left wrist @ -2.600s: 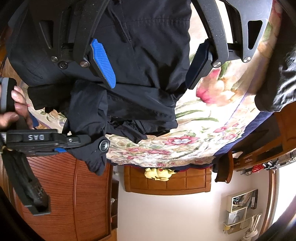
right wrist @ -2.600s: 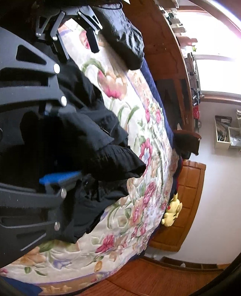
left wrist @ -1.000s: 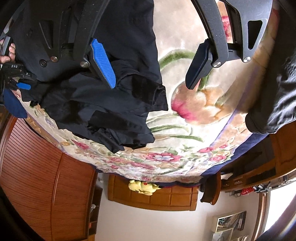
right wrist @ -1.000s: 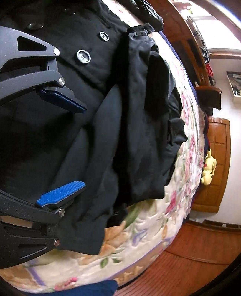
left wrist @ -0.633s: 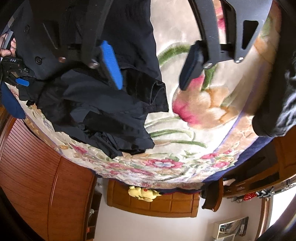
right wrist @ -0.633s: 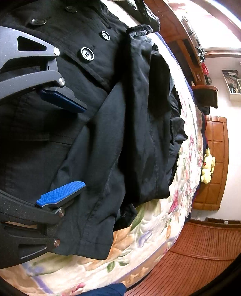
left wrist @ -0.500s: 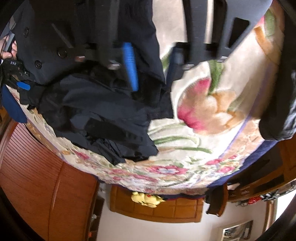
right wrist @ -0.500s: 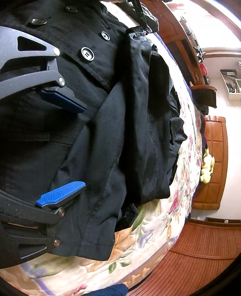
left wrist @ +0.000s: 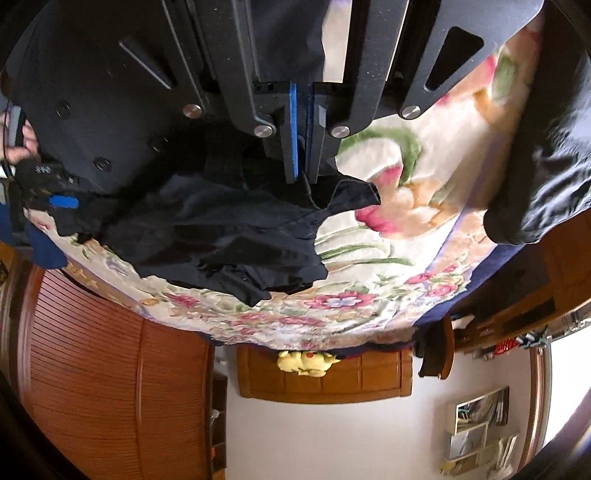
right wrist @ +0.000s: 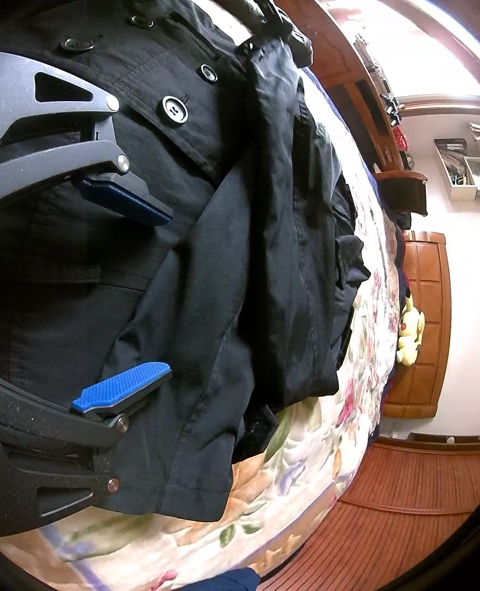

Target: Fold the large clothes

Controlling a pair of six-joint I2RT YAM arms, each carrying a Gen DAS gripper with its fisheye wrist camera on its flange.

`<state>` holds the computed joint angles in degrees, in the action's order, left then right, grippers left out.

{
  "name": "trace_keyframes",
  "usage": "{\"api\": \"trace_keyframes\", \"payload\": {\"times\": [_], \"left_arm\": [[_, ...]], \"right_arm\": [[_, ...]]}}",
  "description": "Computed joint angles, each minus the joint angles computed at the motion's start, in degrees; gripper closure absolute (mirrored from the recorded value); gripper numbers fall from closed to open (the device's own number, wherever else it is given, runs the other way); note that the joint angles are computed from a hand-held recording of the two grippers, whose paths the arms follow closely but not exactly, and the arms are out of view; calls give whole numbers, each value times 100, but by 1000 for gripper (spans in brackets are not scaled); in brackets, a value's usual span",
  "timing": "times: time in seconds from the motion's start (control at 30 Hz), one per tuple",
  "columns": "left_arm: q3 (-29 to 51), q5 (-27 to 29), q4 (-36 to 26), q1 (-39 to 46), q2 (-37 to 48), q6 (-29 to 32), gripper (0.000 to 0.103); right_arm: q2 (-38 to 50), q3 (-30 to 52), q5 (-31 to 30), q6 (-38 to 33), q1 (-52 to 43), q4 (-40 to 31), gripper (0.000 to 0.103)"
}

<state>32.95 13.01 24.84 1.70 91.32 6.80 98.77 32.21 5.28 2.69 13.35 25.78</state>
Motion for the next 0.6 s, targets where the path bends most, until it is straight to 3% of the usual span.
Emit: {"api": "trace_keyframes", "payload": {"times": [0.13, 0.43, 0.5, 0.6], "left_arm": [[-476, 43, 89, -5, -433, 36, 99], [-1302, -246, -107, -98, -1435, 119, 94], [-1508, -242, -136, -35, -1723, 163, 72], [-1712, -252, -202, 79, -2047, 271, 55]], "right_arm": [[-194, -7, 126, 31, 56, -253, 25], [-1994, -1283, 4, 16, -47, -503, 25], [-2602, -1630, -54, -53, -190, -697, 25], [-3502, -2011, -200, -124, -467, -1162, 25]]}}
